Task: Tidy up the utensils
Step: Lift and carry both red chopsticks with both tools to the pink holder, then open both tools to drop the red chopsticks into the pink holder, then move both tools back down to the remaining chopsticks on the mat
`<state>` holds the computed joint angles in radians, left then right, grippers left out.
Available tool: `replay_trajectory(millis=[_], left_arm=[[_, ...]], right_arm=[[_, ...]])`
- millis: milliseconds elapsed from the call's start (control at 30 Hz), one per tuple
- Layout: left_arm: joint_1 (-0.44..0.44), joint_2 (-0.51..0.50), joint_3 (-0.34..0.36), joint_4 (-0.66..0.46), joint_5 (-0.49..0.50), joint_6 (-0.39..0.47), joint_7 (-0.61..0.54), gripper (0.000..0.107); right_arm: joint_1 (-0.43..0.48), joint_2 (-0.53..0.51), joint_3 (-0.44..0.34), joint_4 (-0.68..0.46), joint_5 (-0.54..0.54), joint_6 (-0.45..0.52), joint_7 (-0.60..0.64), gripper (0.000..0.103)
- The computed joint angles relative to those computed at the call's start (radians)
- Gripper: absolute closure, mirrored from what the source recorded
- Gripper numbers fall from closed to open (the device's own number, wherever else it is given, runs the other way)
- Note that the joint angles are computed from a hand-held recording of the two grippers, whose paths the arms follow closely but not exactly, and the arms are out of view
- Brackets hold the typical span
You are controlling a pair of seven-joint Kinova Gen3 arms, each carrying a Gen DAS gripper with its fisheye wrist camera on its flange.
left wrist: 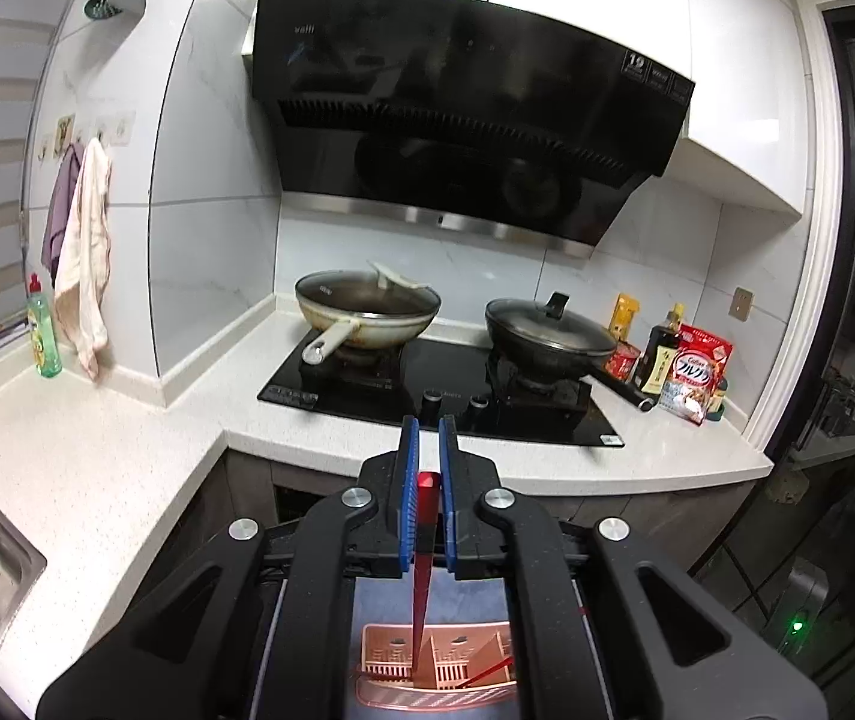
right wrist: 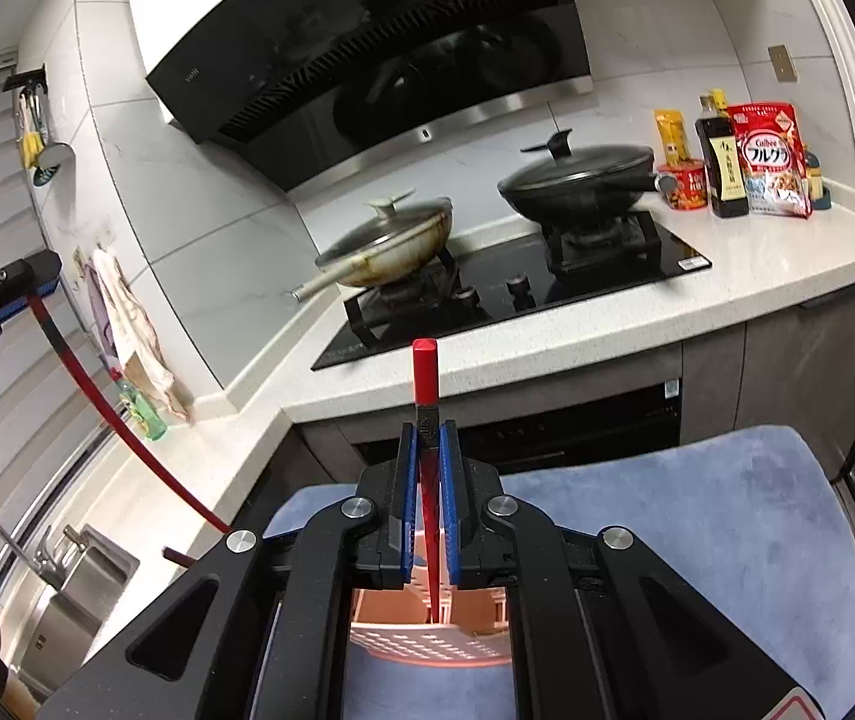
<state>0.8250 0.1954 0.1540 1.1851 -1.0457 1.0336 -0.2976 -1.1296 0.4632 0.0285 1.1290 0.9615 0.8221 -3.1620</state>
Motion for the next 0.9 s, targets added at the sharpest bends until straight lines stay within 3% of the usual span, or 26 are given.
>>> replay_trajectory(millis=[167, 367, 433, 700, 900], left_arm=[[-0.036, -0.006, -0.006, 0.072, 0.041, -0.055, 0.023, 0.101], [-0.048, -0.022, 0.005, 0.14, 0.044, -0.06, 0.057, 0.098], [-0.045, -0.029, 0.014, 0.151, 0.039, -0.037, 0.065, 0.08], [-0.024, -0.098, 0.089, 0.234, -0.015, 0.065, 0.132, 0.053], [0.005, -0.131, 0.168, 0.298, -0.019, 0.187, 0.173, 0.051]], right_arm=[[0.006, -0.001, -0.007, 0.017, -0.022, 0.009, 0.007, 0.095], [-0.012, -0.031, -0.006, 0.058, 0.011, 0.03, -0.048, 0.08], [-0.022, -0.046, -0.012, 0.073, 0.036, 0.047, -0.071, 0.075], [-0.049, -0.118, -0.083, 0.137, 0.125, 0.112, -0.137, 0.064], [-0.089, -0.166, -0.166, 0.213, 0.185, 0.2, -0.219, 0.058]])
